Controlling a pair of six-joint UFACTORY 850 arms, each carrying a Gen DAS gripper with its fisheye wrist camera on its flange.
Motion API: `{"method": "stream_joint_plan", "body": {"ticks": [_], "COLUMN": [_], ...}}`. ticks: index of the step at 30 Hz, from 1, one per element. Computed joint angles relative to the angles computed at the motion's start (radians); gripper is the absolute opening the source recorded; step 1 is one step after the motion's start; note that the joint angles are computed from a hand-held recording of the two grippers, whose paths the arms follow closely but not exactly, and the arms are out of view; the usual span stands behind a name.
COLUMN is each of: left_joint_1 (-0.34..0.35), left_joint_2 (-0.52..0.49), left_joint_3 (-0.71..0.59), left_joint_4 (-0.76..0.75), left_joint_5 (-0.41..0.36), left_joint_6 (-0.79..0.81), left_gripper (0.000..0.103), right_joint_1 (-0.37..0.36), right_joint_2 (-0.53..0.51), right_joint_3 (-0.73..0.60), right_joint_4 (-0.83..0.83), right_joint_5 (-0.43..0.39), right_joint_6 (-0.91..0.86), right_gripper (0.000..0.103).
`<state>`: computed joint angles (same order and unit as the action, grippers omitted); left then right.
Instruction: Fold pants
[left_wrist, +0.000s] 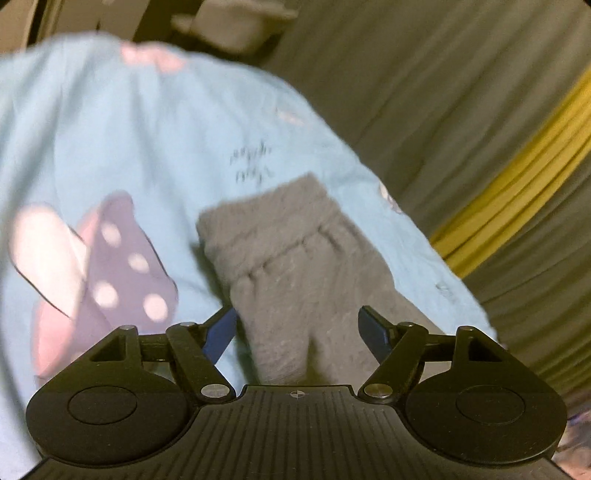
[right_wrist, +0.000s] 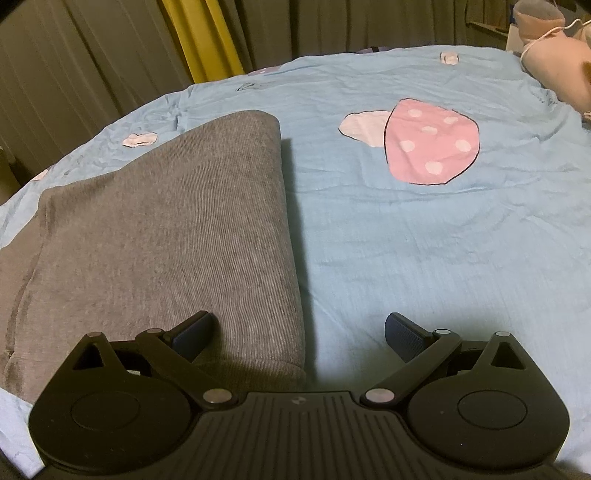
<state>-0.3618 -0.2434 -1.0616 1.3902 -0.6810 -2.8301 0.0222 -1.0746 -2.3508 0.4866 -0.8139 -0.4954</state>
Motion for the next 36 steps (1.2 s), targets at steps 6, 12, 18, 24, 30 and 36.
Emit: {"method": "stream_joint_plan", "body": {"ticks": [6,12,18,24,30,36], "left_joint_1": [0.051,0.125,0.098,0.106,0.110,0.036], "left_joint_2": [-0.019,-0.041,-0.056,-0.078,-0.109,-0.118], "left_joint_3": [0.035,0.015,-0.009,-0.023,-0.072,-0.173], "left_joint_4": [0.115,0.171,0.163,0.212,0.119,0.102], "left_joint_5": [0.045,0.155,0.072,0.078,0.070,-0.100], "left_joint_6": [-0.233,-0.224,-0.158,-0.170,-0.114,0.119], "left_gripper": [0.078,0.083,0.033,0.064,0.030,0.025], "right_joint_1": [0.003,0.009,0.010,0.011,0.011,0.008], "right_joint_2": [0.011,0.017,0.023,0.019,0.020,0.015], "right_joint_3": [0.018,0.034,0.043,0.039,0.038,0.027], "right_joint_4": [-0.011,-0.018,-0.021,-0.011,-0.014,-0.001], "right_joint_5": [0.016,0.045,0.056,0.061,0.060,0.052], "right_joint_6": [0.004,0.006,0.005,-0.002,0.005,0.003], "right_gripper": [0.099,0.099,0.099,0.099,0.099,0.099]}}
